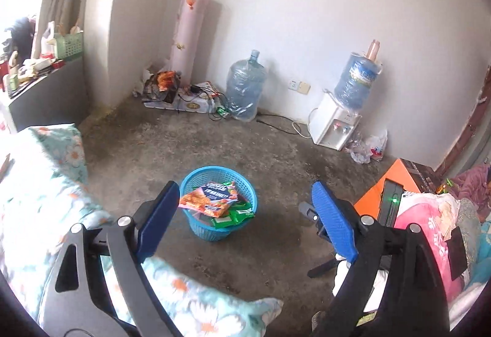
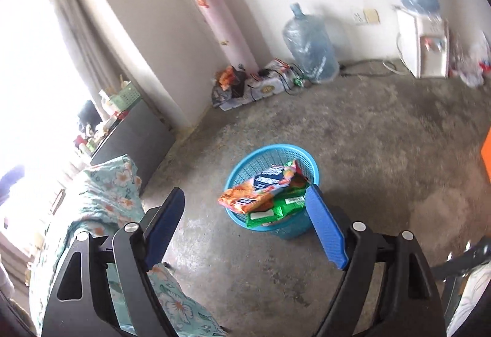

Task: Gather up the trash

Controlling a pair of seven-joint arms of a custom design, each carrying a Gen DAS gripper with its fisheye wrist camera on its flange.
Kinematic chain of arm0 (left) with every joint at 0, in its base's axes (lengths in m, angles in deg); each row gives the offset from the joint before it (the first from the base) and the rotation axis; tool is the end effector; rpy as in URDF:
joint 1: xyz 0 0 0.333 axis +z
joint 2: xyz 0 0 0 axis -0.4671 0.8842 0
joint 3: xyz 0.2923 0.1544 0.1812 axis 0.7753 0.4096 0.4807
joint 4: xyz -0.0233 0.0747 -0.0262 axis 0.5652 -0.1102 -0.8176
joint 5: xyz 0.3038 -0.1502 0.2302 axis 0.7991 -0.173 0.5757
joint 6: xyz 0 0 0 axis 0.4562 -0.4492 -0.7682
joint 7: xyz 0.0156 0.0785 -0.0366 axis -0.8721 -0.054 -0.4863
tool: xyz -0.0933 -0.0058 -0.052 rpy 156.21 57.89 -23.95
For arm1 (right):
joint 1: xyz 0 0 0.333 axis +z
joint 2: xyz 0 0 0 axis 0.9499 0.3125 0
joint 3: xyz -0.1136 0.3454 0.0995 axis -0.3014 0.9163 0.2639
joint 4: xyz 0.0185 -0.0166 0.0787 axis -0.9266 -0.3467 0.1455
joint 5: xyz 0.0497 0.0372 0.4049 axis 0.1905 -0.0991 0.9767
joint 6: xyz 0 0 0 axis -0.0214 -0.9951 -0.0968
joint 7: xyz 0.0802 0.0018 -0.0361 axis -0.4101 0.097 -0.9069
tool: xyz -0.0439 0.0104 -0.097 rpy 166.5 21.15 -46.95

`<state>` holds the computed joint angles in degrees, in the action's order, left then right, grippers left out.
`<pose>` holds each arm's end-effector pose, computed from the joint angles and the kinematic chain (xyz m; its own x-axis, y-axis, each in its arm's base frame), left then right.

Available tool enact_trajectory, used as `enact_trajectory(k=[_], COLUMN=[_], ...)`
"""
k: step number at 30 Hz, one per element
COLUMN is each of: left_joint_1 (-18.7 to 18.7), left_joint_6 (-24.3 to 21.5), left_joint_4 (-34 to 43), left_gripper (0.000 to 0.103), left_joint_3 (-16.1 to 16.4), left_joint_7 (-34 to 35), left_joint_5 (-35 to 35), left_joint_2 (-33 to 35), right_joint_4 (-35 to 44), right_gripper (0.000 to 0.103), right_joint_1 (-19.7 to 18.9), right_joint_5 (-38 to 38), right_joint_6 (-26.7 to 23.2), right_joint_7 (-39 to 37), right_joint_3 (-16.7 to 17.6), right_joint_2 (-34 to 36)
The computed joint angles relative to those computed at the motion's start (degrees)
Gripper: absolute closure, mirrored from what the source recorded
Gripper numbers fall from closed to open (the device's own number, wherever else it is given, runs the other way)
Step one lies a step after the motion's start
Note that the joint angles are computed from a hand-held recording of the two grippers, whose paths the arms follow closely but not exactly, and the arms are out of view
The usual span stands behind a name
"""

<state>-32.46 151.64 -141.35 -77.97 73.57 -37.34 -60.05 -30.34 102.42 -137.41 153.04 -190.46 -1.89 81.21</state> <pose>0.6078 -0.1555 0.6138 -0.7019 -0.6545 0.2810 -0.5699 0.2794 -0.7727 0.5038 0.3800 0.4946 -0.4451 -0.8091 -0.3838 -0.4338 0.5697 -0.6980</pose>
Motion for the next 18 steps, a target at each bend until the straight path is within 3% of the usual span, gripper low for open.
enact_trajectory(k=[2,6,9,14,17,18], left_joint_1=[0.9,1.3,1.5,7.0,10.6,10.7], left_joint_6=[3.6,9.1,15.0,21.2,26.7,27.3], left_joint_4=[-5.2,-12.9,-17.9,-24.7,-29.5,-30.9], left_gripper=[0.011,0.01,0.009,0.009,0.009,0.009], left_joint_3=[1.2,4.4,5.6,2.9,-0.6,-0.4], left_joint_7=[-1.1,-4.4,-10.9,-30.7,-37.6,-38.2], left_joint_5=[-1.2,-2.4,0.4,16.9,27.1,28.7], left_joint_2=[-4.7,-11.9,-15.9,-20.4,-22.7,-23.8], right_joint_4=[3.6,11.6,16.9,23.6,25.4,25.9], right_gripper=[0.018,0.015,0.012,0.007,0.007,0.007], right_joint_1=[1.3,4.9,8.2,13.8,16.2,16.5], right_joint_5=[0.7,2.0,1.9,0.9,0.7,1.5], right_joint_6=[-2.9,-7.5,-10.3,-15.6,-16.8,-16.6], right_joint_7=[-5.7,-17.4,-23.7,-30.9,-35.4,-37.2], right_joint_3=[1.0,2.1,1.9,0.9,0.9,0.9], right_joint_2=[1.0,4.1,6.5,9.3,9.8,9.8])
